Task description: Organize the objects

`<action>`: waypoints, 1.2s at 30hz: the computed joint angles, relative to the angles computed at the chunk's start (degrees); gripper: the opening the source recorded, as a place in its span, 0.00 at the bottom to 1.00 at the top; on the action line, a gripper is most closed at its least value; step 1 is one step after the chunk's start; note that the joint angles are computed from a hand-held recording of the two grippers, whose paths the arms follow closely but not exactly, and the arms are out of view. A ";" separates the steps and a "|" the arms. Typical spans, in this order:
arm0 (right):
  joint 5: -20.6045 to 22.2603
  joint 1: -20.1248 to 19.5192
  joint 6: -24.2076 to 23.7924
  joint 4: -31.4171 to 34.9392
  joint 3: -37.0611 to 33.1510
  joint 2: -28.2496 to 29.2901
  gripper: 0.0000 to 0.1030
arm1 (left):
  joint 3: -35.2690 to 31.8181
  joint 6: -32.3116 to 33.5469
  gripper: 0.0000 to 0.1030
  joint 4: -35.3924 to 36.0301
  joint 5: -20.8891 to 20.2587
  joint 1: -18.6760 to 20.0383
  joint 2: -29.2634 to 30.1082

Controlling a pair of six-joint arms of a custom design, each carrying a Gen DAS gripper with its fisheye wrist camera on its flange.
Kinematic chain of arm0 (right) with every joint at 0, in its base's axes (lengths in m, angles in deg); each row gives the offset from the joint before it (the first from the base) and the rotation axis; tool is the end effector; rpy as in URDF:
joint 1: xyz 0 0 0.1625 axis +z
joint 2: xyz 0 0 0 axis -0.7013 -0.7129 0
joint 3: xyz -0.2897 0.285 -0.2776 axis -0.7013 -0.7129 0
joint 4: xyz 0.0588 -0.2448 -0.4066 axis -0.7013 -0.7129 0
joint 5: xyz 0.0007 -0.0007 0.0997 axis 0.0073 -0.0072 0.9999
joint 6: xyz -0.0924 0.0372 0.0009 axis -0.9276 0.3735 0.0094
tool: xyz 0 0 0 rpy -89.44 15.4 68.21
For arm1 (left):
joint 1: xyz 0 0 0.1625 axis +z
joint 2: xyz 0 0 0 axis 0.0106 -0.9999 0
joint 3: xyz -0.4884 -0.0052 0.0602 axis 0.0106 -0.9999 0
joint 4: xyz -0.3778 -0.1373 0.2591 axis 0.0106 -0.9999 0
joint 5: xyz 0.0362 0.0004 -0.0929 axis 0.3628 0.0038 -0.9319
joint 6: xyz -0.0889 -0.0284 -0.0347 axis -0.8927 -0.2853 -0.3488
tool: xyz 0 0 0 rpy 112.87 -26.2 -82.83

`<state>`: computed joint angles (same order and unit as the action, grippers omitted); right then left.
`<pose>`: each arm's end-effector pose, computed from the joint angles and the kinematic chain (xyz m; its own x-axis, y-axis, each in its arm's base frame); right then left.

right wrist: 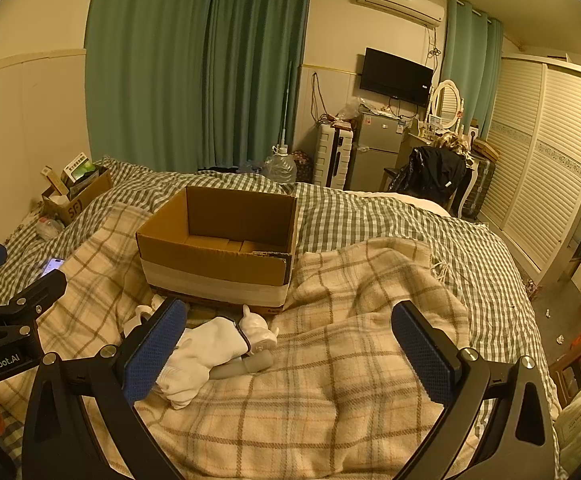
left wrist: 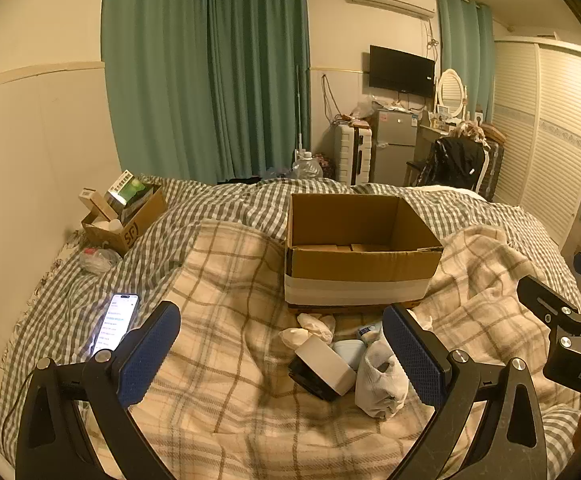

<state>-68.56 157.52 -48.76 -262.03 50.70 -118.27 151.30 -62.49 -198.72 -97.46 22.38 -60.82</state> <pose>0.2349 -0.3957 0.3514 -0.6337 0.0034 0.7736 -0.6455 0.5487 -0.5312 -0.4084 -0.4173 0.1920 -0.6815 0.0398 -0.7307 0.6268 0.5471 -0.5548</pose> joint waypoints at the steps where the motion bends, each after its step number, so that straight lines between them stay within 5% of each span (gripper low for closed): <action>1: -0.02 0.04 -0.04 -0.02 0.08 -0.07 1.00 | -0.04 0.12 1.00 -0.11 -0.08 0.02 -0.01; 15: -0.41 0.46 0.12 0.89 0.07 -0.35 1.00 | 0.03 0.81 1.00 -0.75 0.03 0.19 0.01; 36: 0.23 1.04 -1.46 1.35 0.51 -0.11 1.00 | 0.63 -6.29 1.00 8.43 0.07 -0.36 -1.78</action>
<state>-68.34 158.56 -50.22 -260.68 51.21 -118.39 151.94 -68.78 -190.29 -97.39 22.02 -62.60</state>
